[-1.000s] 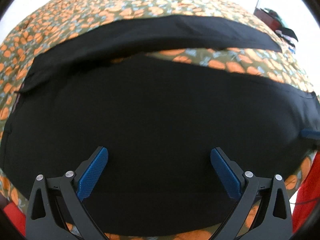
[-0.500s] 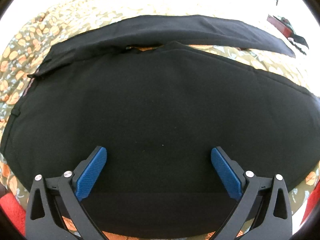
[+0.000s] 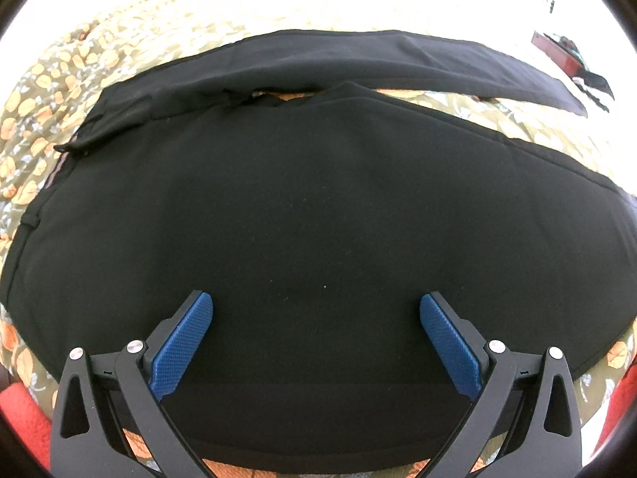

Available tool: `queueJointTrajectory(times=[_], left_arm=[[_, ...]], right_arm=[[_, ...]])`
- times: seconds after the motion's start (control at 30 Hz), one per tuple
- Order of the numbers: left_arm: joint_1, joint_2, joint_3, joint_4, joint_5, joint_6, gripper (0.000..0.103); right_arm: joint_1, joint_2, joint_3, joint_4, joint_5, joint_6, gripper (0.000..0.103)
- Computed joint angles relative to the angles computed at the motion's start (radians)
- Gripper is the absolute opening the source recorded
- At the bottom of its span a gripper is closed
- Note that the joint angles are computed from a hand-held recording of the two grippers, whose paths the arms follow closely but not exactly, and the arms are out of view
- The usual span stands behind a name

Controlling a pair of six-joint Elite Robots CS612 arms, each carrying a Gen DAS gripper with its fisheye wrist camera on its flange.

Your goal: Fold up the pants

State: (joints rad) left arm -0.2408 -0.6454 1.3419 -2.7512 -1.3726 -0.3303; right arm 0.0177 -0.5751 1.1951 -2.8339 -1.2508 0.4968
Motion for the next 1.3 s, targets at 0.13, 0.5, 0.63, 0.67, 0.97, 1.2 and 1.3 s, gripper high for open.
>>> queueJointTrajectory(times=[0.13, 0.5, 0.63, 0.67, 0.97, 1.2, 1.3], left_arm=[[0.002, -0.001, 0.001, -0.002, -0.009, 0.007, 0.103], [0.001, 0.0, 0.004, -0.011, -0.003, 0.008, 0.103], [0.001, -0.001, 0.004, -0.011, -0.002, 0.008, 0.103], [0.001, -0.001, 0.005, -0.012, -0.002, 0.007, 0.103], [0.001, -0.001, 0.006, -0.013, -0.002, 0.007, 0.103], [0.0, -0.001, 0.006, -0.014, -0.002, 0.007, 0.103], [0.0, -0.001, 0.006, -0.014, -0.001, 0.007, 0.103]], right_arm=[[0.001, 0.0, 0.002, -0.006, -0.003, 0.004, 0.095], [0.007, -0.005, 0.005, 0.003, -0.019, -0.012, 0.095], [0.007, -0.006, 0.008, 0.003, -0.022, -0.015, 0.095], [0.007, -0.007, 0.008, 0.004, -0.022, -0.017, 0.095], [0.007, -0.008, 0.008, 0.009, -0.023, -0.026, 0.095], [0.007, -0.008, 0.009, 0.009, -0.023, -0.026, 0.095], [0.007, -0.008, 0.01, 0.007, -0.022, -0.026, 0.095]])
